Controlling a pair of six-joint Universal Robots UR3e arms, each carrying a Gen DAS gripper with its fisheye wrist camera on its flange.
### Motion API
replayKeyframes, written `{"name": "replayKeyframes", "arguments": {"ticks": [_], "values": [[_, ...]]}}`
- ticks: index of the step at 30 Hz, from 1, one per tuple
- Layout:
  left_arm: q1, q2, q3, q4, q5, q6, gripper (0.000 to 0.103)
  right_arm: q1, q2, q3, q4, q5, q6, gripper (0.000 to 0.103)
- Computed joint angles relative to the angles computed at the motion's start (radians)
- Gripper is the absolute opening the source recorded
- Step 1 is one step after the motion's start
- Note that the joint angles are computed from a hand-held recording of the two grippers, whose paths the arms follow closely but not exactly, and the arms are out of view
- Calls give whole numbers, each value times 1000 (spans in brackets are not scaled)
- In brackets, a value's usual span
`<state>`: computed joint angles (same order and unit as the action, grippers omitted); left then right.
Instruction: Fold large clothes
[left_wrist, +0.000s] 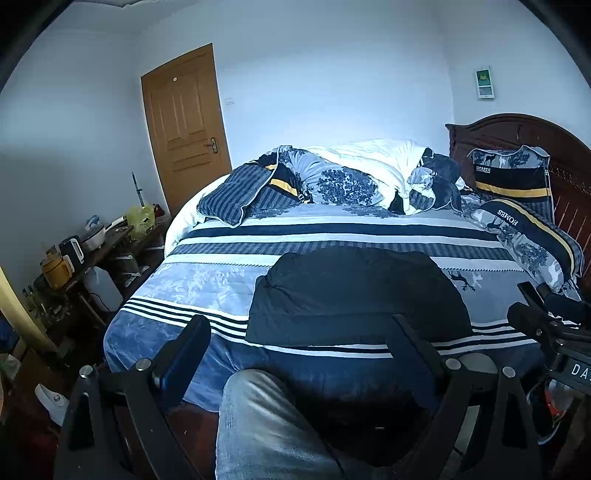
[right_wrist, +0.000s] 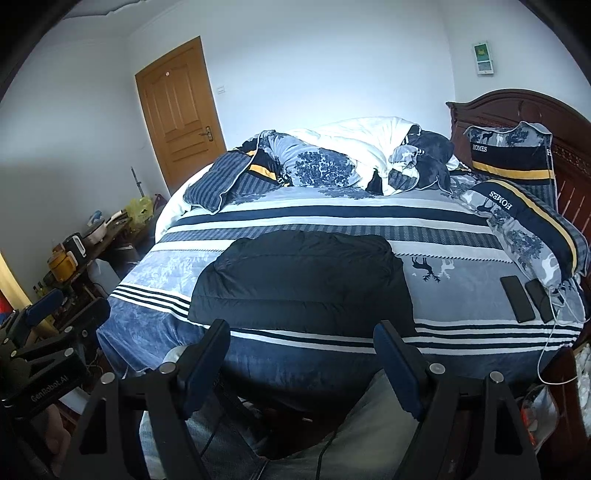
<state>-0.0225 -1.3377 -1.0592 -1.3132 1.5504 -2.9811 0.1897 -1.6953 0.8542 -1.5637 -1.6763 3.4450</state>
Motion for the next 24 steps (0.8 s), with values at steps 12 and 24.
{"name": "replayKeyframes", "arguments": {"ticks": [12, 24], "values": [[-4, -2, 1, 3, 4, -1, 95, 5, -1, 2, -2, -6, -2, 82], [0, -10, 17, -5, 0, 1, 95, 13, 10, -13, 5, -15, 1, 82]]}}
